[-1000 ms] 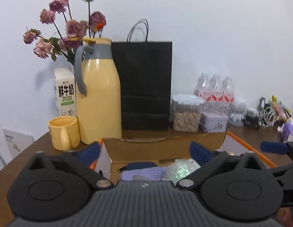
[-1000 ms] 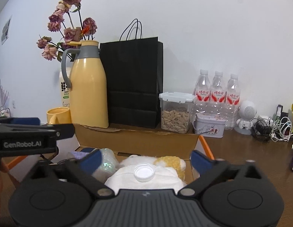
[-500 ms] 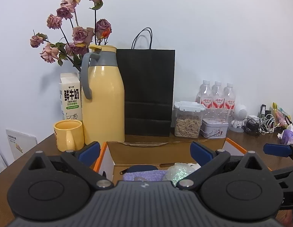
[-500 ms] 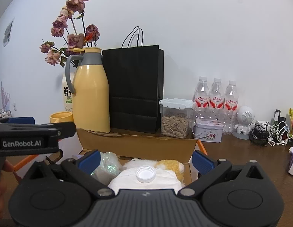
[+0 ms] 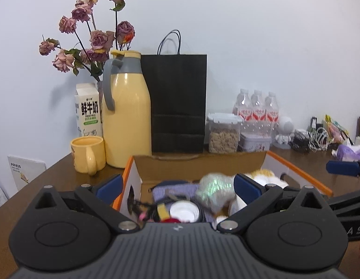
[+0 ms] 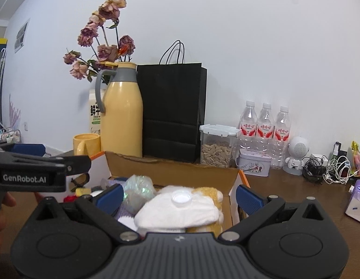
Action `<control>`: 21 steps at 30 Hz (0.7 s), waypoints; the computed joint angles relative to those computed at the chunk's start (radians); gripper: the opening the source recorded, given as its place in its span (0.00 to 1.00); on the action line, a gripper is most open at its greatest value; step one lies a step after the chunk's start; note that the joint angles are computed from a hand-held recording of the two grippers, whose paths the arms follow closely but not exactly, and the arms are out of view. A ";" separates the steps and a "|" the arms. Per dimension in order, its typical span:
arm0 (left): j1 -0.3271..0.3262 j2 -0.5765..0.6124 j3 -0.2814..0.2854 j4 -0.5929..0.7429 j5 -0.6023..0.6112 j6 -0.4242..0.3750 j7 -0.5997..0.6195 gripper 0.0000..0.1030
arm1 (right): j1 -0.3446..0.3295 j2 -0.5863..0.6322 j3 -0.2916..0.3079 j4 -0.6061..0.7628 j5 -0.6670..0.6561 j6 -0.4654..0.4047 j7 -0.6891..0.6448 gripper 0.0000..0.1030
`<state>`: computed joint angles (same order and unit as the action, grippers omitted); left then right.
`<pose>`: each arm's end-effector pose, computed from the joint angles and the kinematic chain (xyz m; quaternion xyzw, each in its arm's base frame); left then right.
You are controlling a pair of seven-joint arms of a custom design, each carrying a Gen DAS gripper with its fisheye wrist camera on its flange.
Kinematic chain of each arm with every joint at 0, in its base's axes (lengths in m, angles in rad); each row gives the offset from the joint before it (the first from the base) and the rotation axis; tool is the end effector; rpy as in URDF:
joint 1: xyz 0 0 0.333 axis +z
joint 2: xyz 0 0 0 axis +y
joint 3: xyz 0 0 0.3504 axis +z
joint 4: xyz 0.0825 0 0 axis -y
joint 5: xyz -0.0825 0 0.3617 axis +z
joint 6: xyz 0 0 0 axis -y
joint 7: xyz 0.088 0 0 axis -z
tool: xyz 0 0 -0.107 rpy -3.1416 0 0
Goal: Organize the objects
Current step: 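Lift both grippers out of the box back over the table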
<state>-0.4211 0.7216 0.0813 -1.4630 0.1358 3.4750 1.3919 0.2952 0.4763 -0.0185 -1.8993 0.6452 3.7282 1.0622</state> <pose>0.7061 -0.2899 0.4550 -0.4476 0.6629 -0.4999 0.3321 0.6451 0.1028 0.4481 -0.5641 0.5719 -0.4505 0.3895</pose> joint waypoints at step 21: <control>0.097 -0.096 -0.095 -0.222 0.071 0.009 0.004 1.00 | 0.075 -0.082 -0.067 -0.148 0.097 -0.207 -0.046 0.86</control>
